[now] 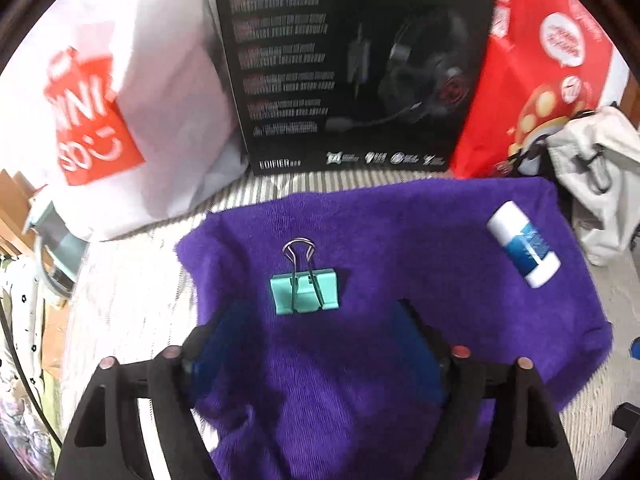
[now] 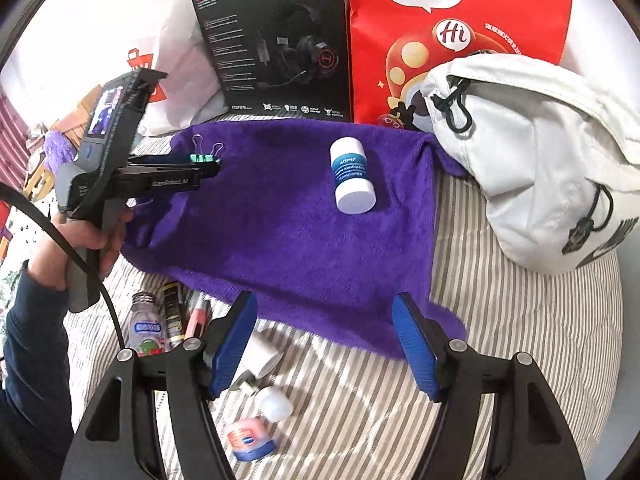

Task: Organize rigid objects
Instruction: 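Carry clip and balm stick onto the purple towel and open both tools, then withdraw both tools and move the left tool to the candy jar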

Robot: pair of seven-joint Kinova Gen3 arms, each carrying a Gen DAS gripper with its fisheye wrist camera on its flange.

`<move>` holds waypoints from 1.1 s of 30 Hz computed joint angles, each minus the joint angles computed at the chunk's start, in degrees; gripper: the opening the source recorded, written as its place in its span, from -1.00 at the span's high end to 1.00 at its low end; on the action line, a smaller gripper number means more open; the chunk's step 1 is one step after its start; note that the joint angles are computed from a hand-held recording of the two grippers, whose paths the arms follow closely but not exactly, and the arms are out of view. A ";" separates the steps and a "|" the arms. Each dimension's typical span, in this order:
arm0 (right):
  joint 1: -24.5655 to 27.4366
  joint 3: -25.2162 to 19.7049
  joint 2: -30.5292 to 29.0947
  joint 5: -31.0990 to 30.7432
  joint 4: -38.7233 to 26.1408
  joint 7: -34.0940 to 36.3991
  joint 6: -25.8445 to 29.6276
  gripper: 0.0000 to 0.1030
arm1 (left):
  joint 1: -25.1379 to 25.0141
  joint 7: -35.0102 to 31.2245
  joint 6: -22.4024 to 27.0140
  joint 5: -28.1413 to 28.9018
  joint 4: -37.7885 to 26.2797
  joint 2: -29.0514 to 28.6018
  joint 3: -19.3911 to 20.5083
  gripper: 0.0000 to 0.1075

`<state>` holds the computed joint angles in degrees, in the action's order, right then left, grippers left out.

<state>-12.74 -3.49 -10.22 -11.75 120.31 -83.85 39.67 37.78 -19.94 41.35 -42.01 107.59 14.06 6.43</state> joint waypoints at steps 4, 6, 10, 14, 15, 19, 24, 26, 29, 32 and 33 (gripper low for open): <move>-0.28 0.60 -1.68 -2.19 1.98 0.11 0.06 -0.36 | 3.61 4.31 5.56 -3.75 0.33 -2.60 1.10 -0.55; -0.26 0.41 -2.66 -2.34 3.01 -0.51 0.00 -0.36 | 5.02 6.76 9.27 -6.45 -0.01 -3.45 2.62 -0.65; -0.45 0.92 -5.50 -3.45 5.48 -0.97 0.41 -0.43 | 7.89 11.44 15.92 -10.47 -0.15 -5.37 6.20 -0.83; 0.12 0.17 -9.44 -2.71 7.68 -3.35 0.90 -0.63 | 9.68 14.58 20.02 -11.43 -0.17 -6.40 9.33 -0.90; 0.00 0.36 -10.67 -2.89 8.31 -3.75 1.16 -0.64 | 10.32 15.67 20.67 -11.06 0.13 -6.94 10.19 -0.91; 1.26 -1.53 -14.91 -1.64 10.41 -7.36 1.41 -0.78 | 10.83 18.92 21.06 -8.29 2.03 -7.92 12.00 -0.91; 3.84 -6.48 -19.32 3.09 12.16 -15.43 1.84 -0.99 | 11.31 23.62 20.46 -5.32 5.96 -8.73 13.53 -0.91; 4.06 -7.21 -20.42 4.25 12.63 -17.38 1.90 -1.00 | 11.62 25.42 19.61 -4.86 7.38 -8.81 13.94 -0.91; 5.09 -9.55 -22.10 6.39 13.21 -20.77 2.28 -1.00 | 11.73 27.26 18.06 -3.03 8.54 -7.91 13.99 -0.91; 5.41 -11.31 -22.72 8.11 13.24 -23.45 3.03 -1.00 | 12.22 27.98 17.67 -1.33 8.35 -5.68 13.46 -0.91; 5.53 -12.04 -22.75 8.76 13.06 -24.27 3.44 -1.00 | 12.44 28.15 17.01 -1.07 8.52 -5.05 13.14 -0.91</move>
